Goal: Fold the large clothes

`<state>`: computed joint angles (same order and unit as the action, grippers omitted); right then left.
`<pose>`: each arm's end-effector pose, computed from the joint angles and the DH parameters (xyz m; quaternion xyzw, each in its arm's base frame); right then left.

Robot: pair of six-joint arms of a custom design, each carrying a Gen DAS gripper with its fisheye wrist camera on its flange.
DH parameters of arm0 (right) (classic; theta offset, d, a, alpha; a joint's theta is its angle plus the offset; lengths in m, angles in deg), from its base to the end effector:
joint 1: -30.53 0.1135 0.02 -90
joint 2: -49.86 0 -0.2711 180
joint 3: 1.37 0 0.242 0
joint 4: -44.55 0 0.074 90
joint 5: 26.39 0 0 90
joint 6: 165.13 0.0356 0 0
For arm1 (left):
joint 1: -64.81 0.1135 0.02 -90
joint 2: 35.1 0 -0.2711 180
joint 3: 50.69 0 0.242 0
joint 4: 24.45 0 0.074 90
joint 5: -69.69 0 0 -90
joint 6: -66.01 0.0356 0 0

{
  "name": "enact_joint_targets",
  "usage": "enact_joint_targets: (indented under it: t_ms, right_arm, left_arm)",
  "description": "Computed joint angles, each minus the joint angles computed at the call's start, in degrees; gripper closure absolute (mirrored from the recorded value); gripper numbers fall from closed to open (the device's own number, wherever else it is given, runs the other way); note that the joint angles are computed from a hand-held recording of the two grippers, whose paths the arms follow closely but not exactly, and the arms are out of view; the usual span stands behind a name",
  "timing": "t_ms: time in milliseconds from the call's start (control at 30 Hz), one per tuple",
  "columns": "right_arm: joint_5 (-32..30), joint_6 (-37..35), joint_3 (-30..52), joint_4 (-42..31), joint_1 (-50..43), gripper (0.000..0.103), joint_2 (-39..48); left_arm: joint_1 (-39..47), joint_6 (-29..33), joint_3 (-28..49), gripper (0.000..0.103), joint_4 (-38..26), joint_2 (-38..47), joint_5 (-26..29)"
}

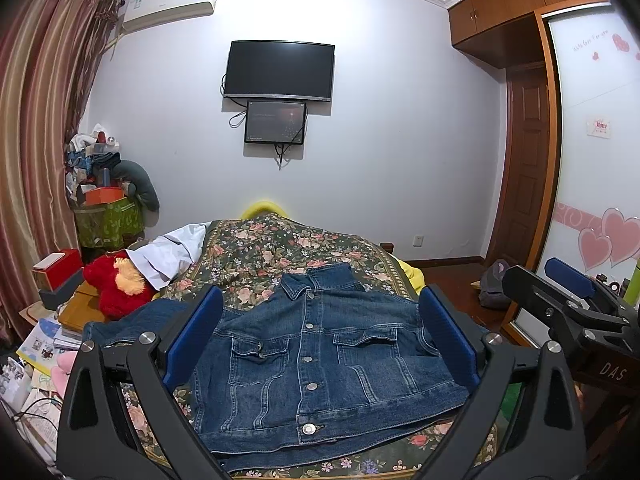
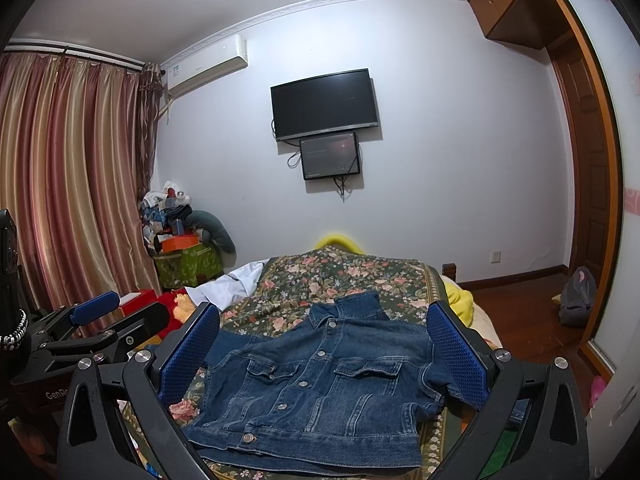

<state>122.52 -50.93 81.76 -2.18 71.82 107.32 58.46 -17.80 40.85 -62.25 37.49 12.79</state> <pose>0.1542 0.0949 0.4137 0.1686 0.7512 -0.0744 0.6338 0.2622 -0.0487 0.4172 0.2499 0.7569 -0.2325 0.5573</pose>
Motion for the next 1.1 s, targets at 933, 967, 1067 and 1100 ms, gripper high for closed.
enact_joint_targets:
  t_ms: [933, 967, 1067, 1100]
  right_arm:
    - [-0.85, -0.44, 0.19, -0.13, -0.80, 0.000, -0.30]
    - [-0.89, -0.50, 0.11, -0.04, -0.86, 0.000, -0.36]
    - [-0.98, -0.41, 0.10, -0.05, -0.92, 0.000, -0.38]
    - [-0.94, -0.32, 0.19, -0.15, -0.87, 0.000, -0.32]
  left_arm:
    - [-0.04, -0.32, -0.83, 0.002, 1.09, 0.08, -0.09]
    - [-0.05, -0.36, -0.89, 0.002, 1.16, 0.05, -0.10]
    - [0.04, -0.25, -0.81, 0.002, 1.04, 0.10, -0.02]
    - [0.03, -0.26, -0.87, 0.002, 1.05, 0.06, -0.03]
